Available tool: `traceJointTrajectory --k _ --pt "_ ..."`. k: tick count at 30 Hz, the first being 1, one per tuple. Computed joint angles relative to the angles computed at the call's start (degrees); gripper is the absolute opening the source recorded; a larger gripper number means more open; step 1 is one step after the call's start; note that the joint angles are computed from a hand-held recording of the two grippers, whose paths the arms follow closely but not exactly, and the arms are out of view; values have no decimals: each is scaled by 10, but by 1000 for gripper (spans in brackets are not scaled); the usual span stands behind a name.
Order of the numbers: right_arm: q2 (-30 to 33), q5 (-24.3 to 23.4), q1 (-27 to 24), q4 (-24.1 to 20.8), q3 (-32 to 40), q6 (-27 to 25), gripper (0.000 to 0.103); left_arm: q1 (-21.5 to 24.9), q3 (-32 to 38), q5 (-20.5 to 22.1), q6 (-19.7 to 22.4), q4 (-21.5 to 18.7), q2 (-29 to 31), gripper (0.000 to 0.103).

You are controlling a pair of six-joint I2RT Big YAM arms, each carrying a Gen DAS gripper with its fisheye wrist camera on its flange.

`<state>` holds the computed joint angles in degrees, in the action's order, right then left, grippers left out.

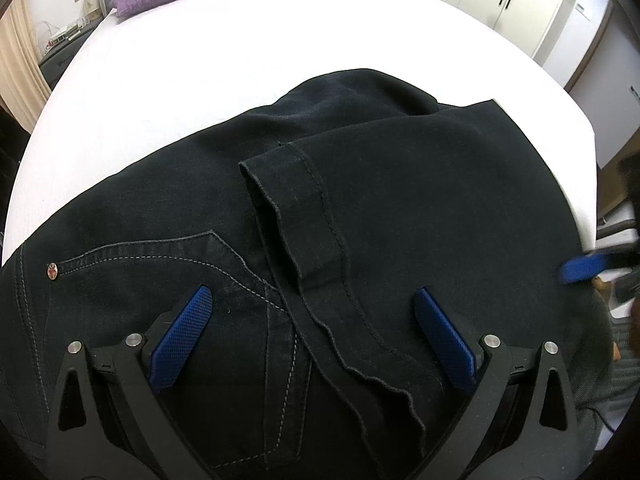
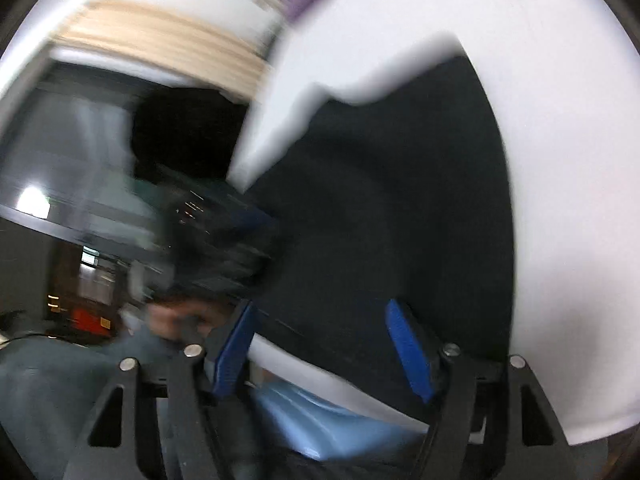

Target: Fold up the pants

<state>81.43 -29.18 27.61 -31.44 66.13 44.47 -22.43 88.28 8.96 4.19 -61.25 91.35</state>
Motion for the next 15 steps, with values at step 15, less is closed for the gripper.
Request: traceJointTrajectory --k 15 --pt "-27 60 49 200 -10 92 61 177 -110 114 -117 54 -169 102"
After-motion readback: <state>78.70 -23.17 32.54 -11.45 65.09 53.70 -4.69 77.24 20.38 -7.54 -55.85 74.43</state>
